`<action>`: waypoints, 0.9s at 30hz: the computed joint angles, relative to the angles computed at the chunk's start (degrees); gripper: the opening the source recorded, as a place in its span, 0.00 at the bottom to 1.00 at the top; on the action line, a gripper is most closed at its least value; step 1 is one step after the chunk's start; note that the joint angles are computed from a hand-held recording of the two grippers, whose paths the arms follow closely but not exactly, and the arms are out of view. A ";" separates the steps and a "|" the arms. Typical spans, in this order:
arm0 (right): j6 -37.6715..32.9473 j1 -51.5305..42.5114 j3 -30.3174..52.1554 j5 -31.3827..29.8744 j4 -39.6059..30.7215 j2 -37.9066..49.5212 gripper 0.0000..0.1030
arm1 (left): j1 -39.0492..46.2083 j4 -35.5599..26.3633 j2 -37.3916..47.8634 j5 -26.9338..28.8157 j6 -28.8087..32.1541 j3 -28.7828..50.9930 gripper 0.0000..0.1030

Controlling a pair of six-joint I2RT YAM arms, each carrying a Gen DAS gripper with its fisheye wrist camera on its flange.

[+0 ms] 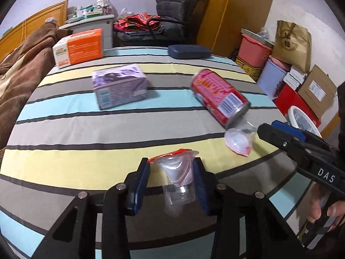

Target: Collect trash

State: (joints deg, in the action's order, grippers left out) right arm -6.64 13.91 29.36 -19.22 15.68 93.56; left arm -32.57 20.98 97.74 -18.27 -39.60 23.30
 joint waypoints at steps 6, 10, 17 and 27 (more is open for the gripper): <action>-0.26 2.37 1.50 1.53 -0.58 1.89 0.56 | 3.12 1.25 -1.61 1.27 0.42 -2.51 0.41; -0.74 3.60 2.56 2.35 -0.99 3.14 0.56 | 4.64 1.12 -2.19 1.73 1.27 -3.08 0.41; -0.72 4.57 3.76 3.15 -1.76 4.45 0.43 | 7.11 1.89 -2.38 3.37 2.68 -3.49 0.41; -0.73 4.94 3.29 3.84 -1.48 4.30 0.30 | 7.28 1.97 -2.29 3.09 3.56 -3.17 0.41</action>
